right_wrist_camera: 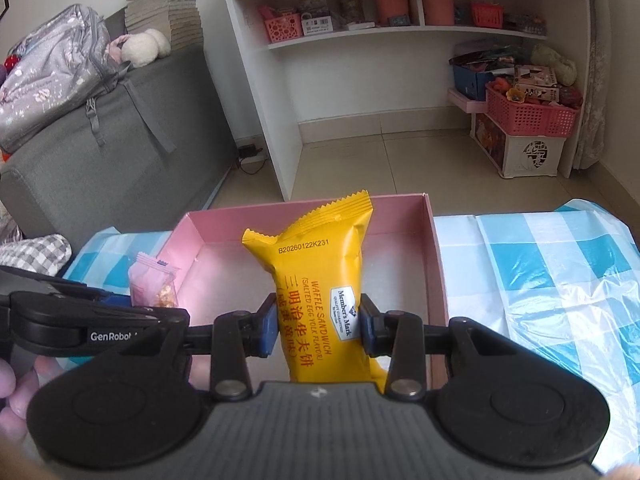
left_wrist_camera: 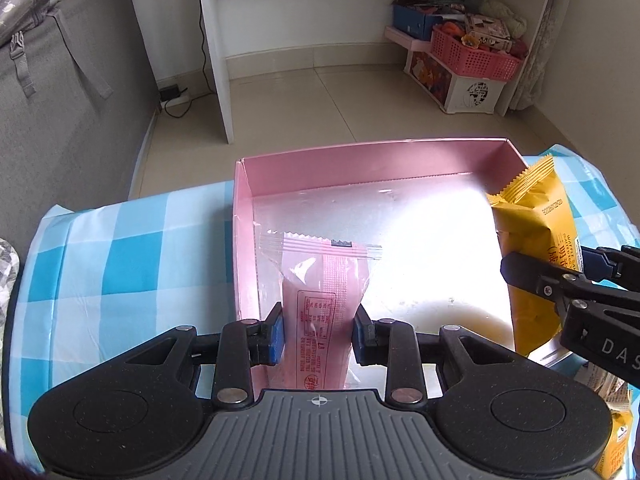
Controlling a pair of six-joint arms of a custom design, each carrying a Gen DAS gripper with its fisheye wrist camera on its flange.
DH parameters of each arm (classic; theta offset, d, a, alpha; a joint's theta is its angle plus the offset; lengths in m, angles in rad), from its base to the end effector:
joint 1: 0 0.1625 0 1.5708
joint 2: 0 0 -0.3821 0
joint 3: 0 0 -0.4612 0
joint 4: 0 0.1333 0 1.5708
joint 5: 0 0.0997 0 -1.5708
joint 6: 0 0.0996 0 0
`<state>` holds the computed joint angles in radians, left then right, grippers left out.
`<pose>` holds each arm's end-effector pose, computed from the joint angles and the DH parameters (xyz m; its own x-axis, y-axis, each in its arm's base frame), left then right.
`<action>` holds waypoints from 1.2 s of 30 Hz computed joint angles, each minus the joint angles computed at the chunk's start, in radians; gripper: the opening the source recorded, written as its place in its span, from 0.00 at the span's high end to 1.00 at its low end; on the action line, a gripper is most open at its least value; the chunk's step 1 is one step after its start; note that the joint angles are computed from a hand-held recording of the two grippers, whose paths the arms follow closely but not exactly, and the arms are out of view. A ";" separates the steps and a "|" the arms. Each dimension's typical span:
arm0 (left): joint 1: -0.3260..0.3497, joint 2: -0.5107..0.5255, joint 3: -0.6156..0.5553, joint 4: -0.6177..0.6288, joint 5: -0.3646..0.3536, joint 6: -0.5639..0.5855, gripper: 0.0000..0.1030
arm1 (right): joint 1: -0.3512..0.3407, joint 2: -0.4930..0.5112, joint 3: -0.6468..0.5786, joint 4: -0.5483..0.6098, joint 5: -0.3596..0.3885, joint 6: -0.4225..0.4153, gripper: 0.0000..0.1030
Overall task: Organize snacks
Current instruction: 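Lift and carry both held packets over the pink box with both tools, then open both tools to drop the packets into the box, then withdraw both tools from the box back toward the snack pile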
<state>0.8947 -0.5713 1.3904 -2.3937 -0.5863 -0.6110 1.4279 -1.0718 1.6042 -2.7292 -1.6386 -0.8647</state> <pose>-0.2920 -0.7096 -0.0225 -0.7141 -0.1659 -0.6801 0.2638 0.8361 -0.4810 0.0228 -0.7299 0.2418 -0.7249 -0.4926 0.4814 -0.6722 0.6585 -0.3384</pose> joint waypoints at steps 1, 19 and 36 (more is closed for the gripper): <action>0.001 0.000 -0.003 0.011 -0.002 -0.007 0.71 | 0.002 0.002 0.000 0.001 -0.009 -0.009 0.65; -0.026 -0.015 0.041 -0.067 0.016 0.044 0.29 | 0.019 -0.012 0.009 -0.013 -0.053 0.003 0.33; -0.131 -0.152 0.257 -0.037 0.058 -0.071 0.08 | 0.032 -0.167 0.148 -0.023 -0.080 -0.077 0.04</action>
